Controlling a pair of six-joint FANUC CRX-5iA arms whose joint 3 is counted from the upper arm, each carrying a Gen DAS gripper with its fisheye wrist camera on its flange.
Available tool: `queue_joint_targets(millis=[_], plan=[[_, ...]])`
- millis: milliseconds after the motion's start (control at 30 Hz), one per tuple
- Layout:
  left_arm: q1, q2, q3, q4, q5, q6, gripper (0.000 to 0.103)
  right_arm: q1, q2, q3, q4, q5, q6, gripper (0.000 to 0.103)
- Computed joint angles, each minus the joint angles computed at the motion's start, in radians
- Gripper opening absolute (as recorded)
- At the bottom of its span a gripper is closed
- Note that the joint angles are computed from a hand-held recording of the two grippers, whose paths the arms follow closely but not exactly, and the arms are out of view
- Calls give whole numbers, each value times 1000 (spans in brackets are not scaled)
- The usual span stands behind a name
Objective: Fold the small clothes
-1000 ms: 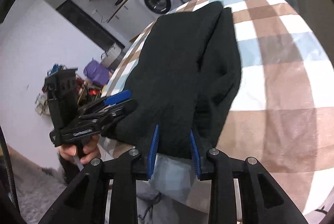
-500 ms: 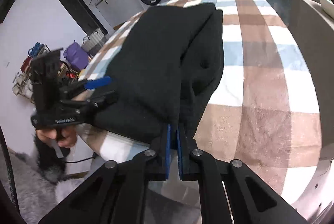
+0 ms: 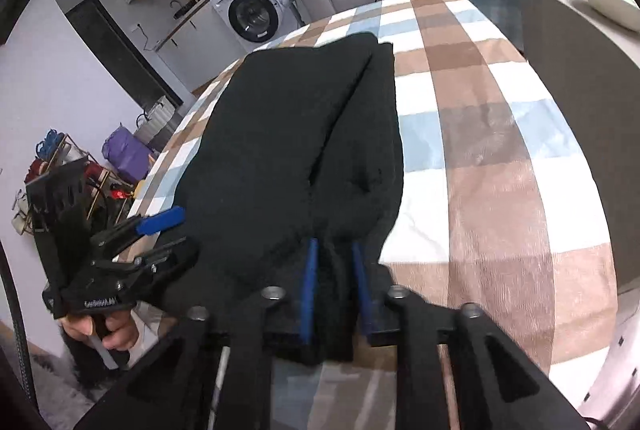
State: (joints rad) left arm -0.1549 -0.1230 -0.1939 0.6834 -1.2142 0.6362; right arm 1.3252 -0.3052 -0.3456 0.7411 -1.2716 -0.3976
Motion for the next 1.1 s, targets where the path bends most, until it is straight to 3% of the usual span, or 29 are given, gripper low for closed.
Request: queue_joint_targets(millis=[100,200,300,367,433,600,667,733,867,933,1000,1033,1100], plan=[[3,4,1,4,-6,-2,75,25,-16,-7,5,-8,-10,4],[3,5,-1,9,-5,-1,75,13,7,46,-135,-100,18,3],[3,6,1,9,-8,2,75,52,-24,8,-44,-116,-49,4],[4,8,3,13,-11,8,75,68,-45,-29,55,-117,-109,16],[7,13,7,23,-18,13,75,43,-50,-38,76,-80,-106,27],[24,15,12,48,-25,28,75,-98,-11,-23,18,118,19,35],[29,15,12,47,-20,28,75,-141,18,-6,-15,151,57,33],[33,16,12,42,-22,35,75,-157,43,15,-4,160,124,6],[30,16,8,35,-19,26,75,-124,86,82,51,67,224,5],[28,18,5,43,-22,14,75,-141,95,104,-9,25,225,5],[26,17,8,36,-20,21,75,-154,154,172,-100,-105,266,5],[29,18,10,39,-24,24,75,-158,161,183,-129,-126,271,5],[42,19,11,57,-33,26,75,-136,100,115,-92,-61,190,10]])
